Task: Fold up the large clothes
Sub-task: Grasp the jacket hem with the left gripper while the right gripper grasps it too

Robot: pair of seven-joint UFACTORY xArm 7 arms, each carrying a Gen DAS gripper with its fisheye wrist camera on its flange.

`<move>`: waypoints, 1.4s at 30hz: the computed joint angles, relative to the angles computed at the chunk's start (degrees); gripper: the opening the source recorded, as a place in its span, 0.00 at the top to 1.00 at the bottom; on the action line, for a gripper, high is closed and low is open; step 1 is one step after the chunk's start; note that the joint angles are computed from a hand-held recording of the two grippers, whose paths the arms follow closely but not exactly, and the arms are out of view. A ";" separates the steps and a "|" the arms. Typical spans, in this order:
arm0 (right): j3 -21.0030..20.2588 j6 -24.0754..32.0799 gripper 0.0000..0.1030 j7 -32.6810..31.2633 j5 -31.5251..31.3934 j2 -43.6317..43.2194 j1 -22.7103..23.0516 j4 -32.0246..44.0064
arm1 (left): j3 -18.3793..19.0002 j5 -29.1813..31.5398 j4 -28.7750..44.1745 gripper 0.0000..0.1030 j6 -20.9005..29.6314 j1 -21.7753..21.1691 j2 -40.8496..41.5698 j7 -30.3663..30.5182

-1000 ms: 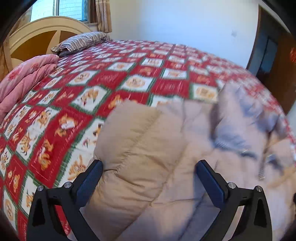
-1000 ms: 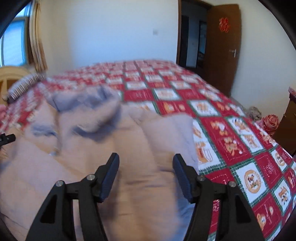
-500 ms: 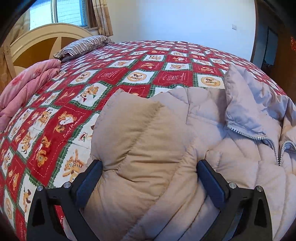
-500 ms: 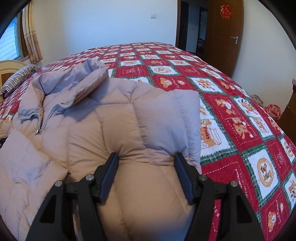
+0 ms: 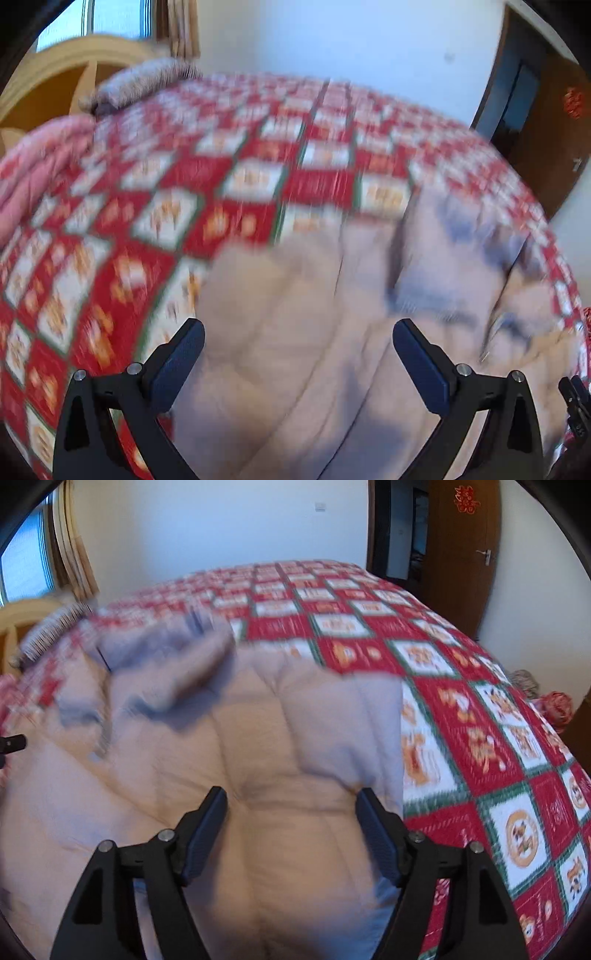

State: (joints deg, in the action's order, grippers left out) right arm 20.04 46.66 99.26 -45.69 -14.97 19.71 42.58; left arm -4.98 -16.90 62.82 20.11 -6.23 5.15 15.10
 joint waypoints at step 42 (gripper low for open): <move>-11.67 -14.01 0.93 -31.50 -0.74 15.09 -2.61 13.70 | -14.68 -24.01 13.22 0.92 4.30 7.43 14.67 42.24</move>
